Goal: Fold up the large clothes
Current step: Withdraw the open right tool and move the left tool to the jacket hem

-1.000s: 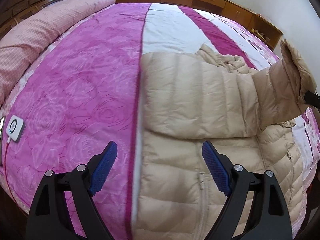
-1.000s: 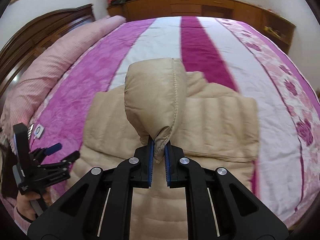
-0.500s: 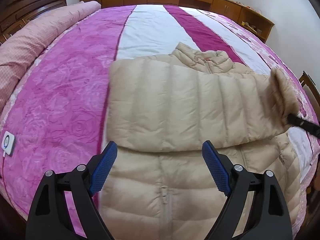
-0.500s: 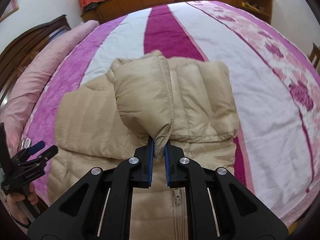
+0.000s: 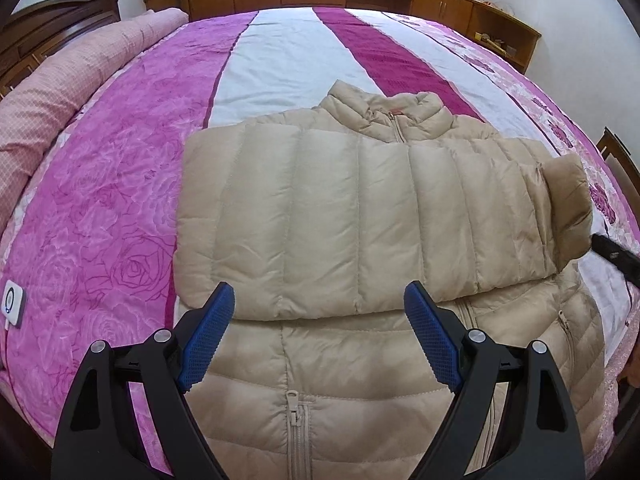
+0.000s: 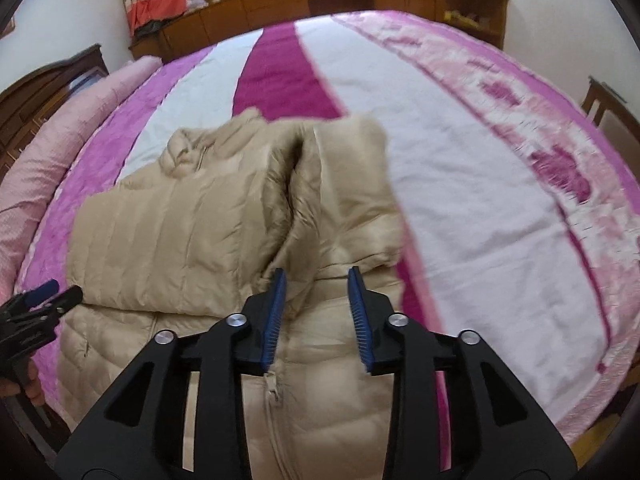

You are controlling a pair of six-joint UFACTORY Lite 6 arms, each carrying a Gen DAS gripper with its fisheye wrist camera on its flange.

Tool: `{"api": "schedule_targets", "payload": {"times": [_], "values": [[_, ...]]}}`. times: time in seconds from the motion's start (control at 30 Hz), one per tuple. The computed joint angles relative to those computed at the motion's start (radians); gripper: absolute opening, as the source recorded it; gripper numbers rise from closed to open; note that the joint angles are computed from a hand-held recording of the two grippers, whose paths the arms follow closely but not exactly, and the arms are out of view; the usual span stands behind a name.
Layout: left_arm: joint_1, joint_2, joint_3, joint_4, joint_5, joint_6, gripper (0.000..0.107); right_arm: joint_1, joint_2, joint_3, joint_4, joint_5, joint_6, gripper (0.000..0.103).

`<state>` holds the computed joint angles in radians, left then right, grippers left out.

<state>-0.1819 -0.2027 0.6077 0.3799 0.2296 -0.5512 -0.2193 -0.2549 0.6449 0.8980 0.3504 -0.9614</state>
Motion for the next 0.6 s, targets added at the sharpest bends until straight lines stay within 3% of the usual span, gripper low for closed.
{"api": "schedule_targets", "payload": {"times": [0.17, 0.33, 0.43, 0.6], "values": [[-0.016, -0.047, -0.036, -0.004, 0.016, -0.011, 0.084, -0.048, -0.101, -0.046, -0.036, 0.090, -0.037, 0.045], [0.019, -0.248, -0.164, -0.098, 0.083, 0.125, 0.084, -0.151, -0.218, -0.179, -0.096, 0.138, -0.122, 0.052], [0.046, -0.405, -0.259, -0.032, 0.151, 0.075, 0.084, -0.229, -0.284, -0.265, -0.116, 0.157, -0.193, 0.052], [0.195, -0.631, -0.372, -0.280, 0.269, 0.390, 0.084, -0.429, -0.372, -0.387, -0.131, 0.234, -0.354, 0.059]]}}
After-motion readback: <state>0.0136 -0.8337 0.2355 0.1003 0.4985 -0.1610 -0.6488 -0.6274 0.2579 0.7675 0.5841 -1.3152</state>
